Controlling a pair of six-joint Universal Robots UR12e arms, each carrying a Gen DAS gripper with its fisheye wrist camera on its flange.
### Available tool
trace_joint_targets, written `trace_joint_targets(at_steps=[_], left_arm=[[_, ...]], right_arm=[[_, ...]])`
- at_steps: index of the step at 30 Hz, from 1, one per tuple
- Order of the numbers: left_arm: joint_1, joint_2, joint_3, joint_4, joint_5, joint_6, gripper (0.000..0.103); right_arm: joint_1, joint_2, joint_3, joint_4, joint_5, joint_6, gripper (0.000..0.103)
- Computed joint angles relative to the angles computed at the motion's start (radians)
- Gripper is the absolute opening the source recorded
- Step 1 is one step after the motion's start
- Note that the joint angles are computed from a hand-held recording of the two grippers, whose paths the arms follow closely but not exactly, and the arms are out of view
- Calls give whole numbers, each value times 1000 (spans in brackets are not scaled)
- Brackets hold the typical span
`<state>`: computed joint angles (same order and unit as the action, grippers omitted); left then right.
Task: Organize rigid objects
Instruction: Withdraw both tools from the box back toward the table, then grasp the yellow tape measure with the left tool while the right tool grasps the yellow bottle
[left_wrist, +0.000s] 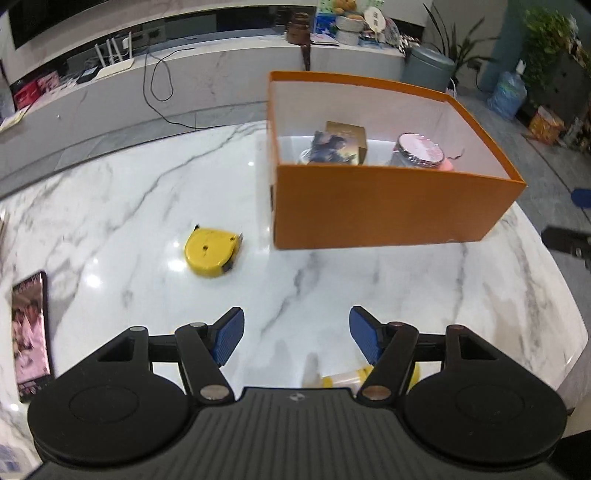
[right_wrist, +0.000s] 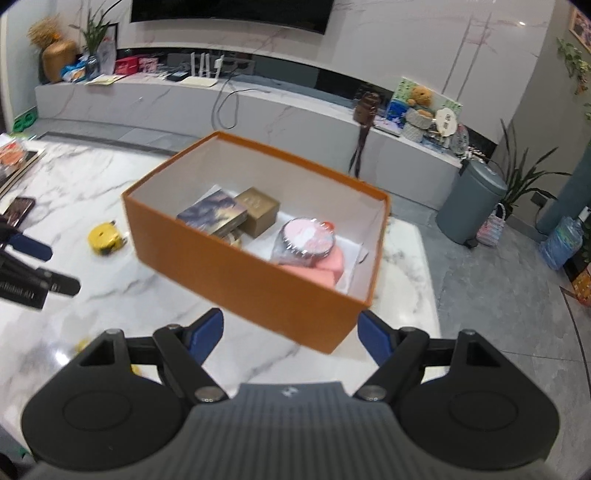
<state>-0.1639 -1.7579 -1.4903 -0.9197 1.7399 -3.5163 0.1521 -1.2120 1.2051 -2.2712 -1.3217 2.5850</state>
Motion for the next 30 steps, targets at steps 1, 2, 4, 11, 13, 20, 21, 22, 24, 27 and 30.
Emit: trace_joint_targets(at_steps=[1, 2, 4, 11, 13, 20, 21, 22, 24, 27, 30], left_arm=[[3, 4, -12, 7, -2, -6, 77], [6, 7, -21, 7, -3, -13, 77], [13, 11, -37, 10, -7, -27, 77], [38, 22, -81, 48, -18, -65, 77], [44, 25, -93, 70, -18, -76, 78], [65, 15, -126, 155, 5, -134, 81], [67, 11, -126, 170, 7, -131, 81], [69, 7, -128, 185, 14, -118, 81], [69, -6, -122, 193, 37, -80, 82], [71, -26, -109, 185, 64, -21, 82], [75, -38, -106, 192, 73, 1, 82]], right_arm=[[1, -2, 7, 5, 2, -12, 79], [2, -5, 14, 8, 4, -23, 79], [3, -8, 26, 18, 4, -41, 79], [15, -6, 43, 44, -6, -79, 79], [17, -4, 45, 51, 2, -86, 79], [26, -3, 62, 97, 80, -178, 79], [29, -5, 69, 102, 92, -203, 79], [31, -7, 74, 110, 105, -227, 79], [35, -9, 80, 129, 126, -269, 79], [38, -12, 94, 143, 166, -332, 79], [43, -7, 96, 185, 182, -384, 79]])
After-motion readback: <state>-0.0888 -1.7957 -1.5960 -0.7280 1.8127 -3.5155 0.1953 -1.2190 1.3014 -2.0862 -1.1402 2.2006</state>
